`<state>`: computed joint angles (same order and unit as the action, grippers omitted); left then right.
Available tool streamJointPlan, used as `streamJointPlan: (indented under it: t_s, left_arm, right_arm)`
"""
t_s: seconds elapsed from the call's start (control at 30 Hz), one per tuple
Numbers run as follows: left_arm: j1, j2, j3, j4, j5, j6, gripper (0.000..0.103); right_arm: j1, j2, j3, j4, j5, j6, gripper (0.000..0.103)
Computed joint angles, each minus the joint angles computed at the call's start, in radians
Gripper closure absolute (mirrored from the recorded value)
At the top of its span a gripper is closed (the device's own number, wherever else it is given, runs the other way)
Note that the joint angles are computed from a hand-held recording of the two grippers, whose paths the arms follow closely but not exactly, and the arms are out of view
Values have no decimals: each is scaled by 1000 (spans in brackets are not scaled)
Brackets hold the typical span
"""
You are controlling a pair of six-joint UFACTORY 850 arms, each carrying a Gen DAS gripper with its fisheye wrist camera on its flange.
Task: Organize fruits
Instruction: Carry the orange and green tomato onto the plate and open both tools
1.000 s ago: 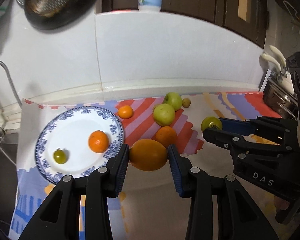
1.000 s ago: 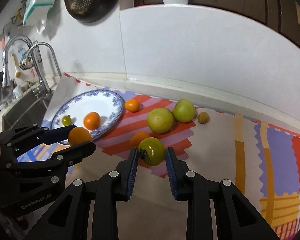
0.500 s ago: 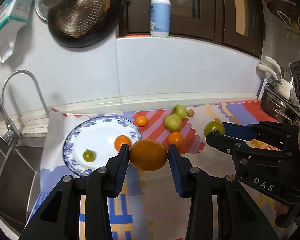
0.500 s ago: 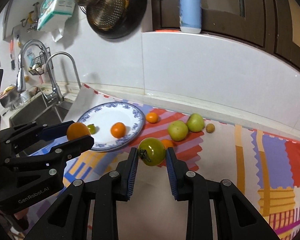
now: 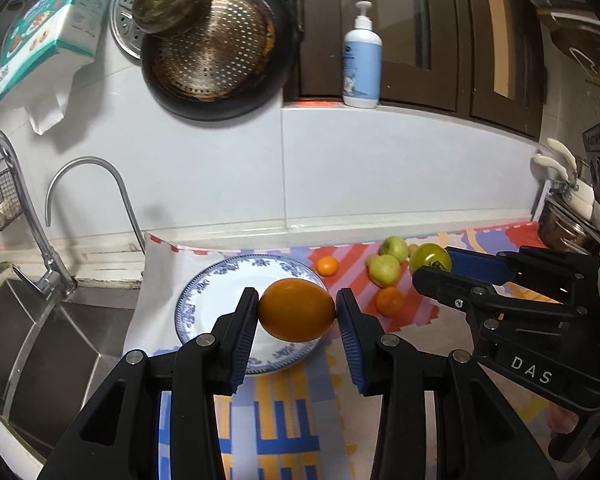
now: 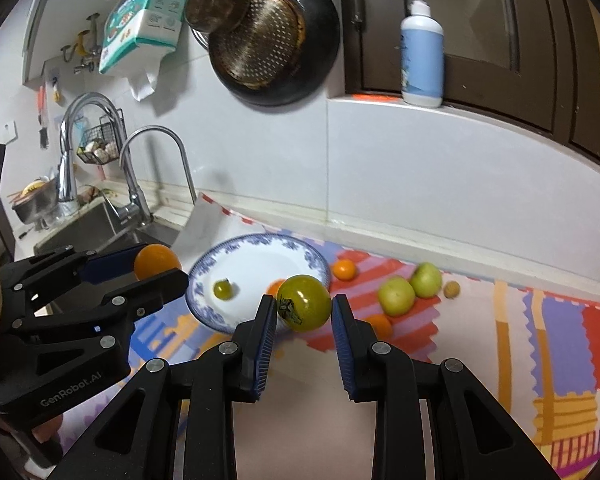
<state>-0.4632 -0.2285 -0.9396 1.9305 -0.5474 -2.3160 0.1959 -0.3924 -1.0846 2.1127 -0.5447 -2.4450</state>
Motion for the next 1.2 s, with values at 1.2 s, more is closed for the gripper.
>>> streamJointPlan:
  t_s: [1.2]
  left_arm:
    - [294,-318,-280,-14,268,96,63]
  right_arm:
    - [142,-552,-777,-1005,129,1068,73]
